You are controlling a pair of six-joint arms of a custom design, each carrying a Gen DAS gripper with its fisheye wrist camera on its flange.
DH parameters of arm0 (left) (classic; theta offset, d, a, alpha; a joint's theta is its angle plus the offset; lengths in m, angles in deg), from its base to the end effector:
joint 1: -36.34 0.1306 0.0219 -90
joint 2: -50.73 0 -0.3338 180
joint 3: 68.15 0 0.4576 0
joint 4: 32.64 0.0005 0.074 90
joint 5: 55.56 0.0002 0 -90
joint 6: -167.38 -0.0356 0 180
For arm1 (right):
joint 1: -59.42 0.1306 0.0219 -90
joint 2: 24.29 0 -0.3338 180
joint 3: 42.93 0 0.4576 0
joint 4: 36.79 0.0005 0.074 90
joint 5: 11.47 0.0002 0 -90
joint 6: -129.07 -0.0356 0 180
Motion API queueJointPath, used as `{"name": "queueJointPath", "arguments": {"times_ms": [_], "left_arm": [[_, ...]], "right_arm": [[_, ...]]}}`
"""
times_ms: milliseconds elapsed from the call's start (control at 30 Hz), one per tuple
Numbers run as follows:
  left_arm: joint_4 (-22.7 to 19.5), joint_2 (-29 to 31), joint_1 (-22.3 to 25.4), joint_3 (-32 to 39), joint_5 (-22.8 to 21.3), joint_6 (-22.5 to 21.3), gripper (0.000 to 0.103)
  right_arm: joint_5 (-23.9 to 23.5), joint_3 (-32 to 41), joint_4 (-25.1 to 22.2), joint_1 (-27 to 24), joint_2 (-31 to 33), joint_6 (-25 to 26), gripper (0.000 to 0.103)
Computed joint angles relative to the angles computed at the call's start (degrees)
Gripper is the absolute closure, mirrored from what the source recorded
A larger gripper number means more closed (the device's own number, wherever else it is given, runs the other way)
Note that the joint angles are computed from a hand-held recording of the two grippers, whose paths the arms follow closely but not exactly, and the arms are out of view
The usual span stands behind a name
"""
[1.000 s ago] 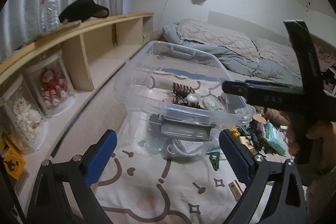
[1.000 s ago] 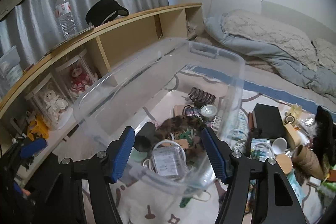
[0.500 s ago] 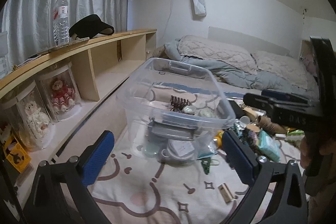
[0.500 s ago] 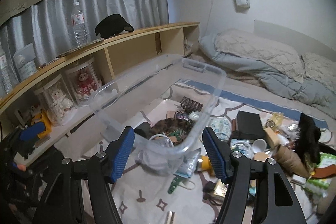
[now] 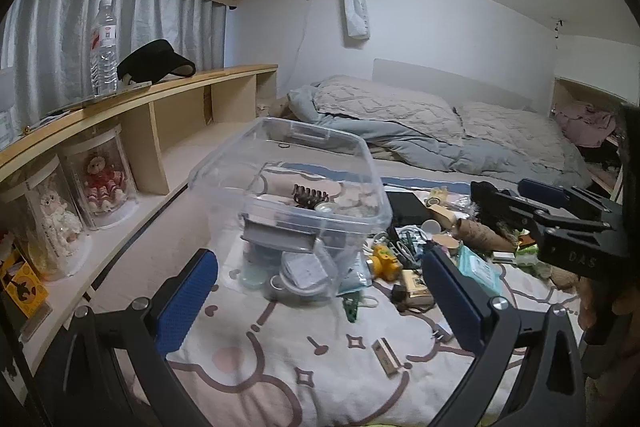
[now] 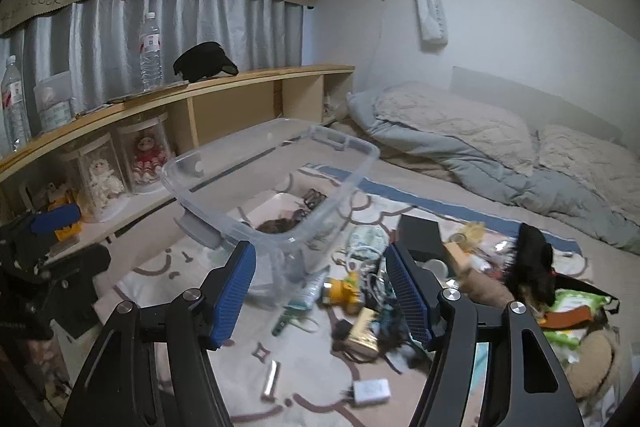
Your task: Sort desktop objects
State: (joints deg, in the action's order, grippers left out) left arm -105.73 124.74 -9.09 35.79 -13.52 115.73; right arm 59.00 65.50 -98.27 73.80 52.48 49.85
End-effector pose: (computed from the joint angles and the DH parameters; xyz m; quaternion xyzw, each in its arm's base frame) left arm 0.2976 -0.2652 0.6127 -0.1095 0.8468 0.0351 0.5194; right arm 0.4120 0.1174 0.6421 -0.2687 0.8137 0.1622 0.4892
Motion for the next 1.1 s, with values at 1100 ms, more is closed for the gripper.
{"name": "queueJointPath", "arguments": {"times_ms": [1100], "left_arm": [[-5.59,6.22,-9.16,1.84,-3.20,9.80,0.000]], "right_arm": [[-2.82,-15.19,2.46,-13.21,-13.33,1.08,0.003]]}}
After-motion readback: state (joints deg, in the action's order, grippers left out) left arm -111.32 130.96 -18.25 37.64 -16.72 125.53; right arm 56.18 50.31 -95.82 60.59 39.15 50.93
